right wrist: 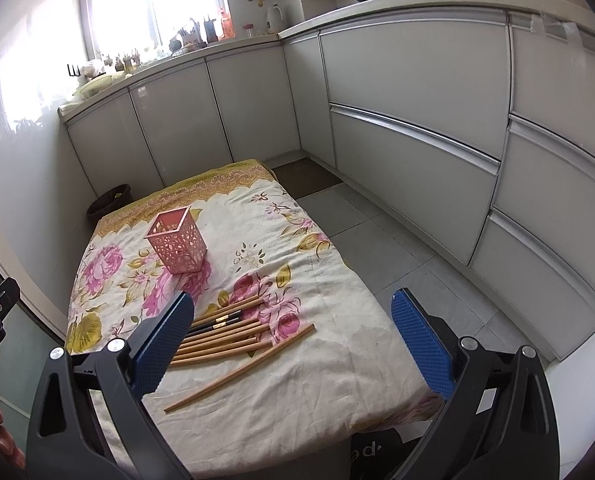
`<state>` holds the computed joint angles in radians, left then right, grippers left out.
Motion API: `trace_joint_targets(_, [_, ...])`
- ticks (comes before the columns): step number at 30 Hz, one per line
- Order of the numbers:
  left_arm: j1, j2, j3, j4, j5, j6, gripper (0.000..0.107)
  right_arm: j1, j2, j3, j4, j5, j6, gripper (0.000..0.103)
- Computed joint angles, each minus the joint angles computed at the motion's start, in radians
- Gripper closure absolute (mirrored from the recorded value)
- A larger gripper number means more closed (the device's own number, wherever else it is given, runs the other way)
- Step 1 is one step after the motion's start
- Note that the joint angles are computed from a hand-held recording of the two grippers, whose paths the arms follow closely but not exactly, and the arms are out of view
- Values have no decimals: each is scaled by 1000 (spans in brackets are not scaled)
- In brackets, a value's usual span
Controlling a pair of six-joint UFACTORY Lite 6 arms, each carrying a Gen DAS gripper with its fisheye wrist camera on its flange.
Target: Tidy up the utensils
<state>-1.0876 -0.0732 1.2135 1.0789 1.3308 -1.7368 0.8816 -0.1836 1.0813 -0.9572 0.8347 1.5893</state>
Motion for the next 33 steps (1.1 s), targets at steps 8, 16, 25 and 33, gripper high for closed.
trace_joint_targets(8, [27,-11,-17,-14,-32,11,11,-5,9,5,11,-7,-9,7])
trace_joint_targets(16, [39,-17,-41,-34,-59,15,11,-2,14,7,4,-2,-4,7])
trace_joint_targets(25, [25,8,6,-20,-24,21,11,4,21,11,-22,10,9,7])
trace_joint_targets(33, [-24,-17,35,4,38,8,11,27,32,65,-35,45,-13,7])
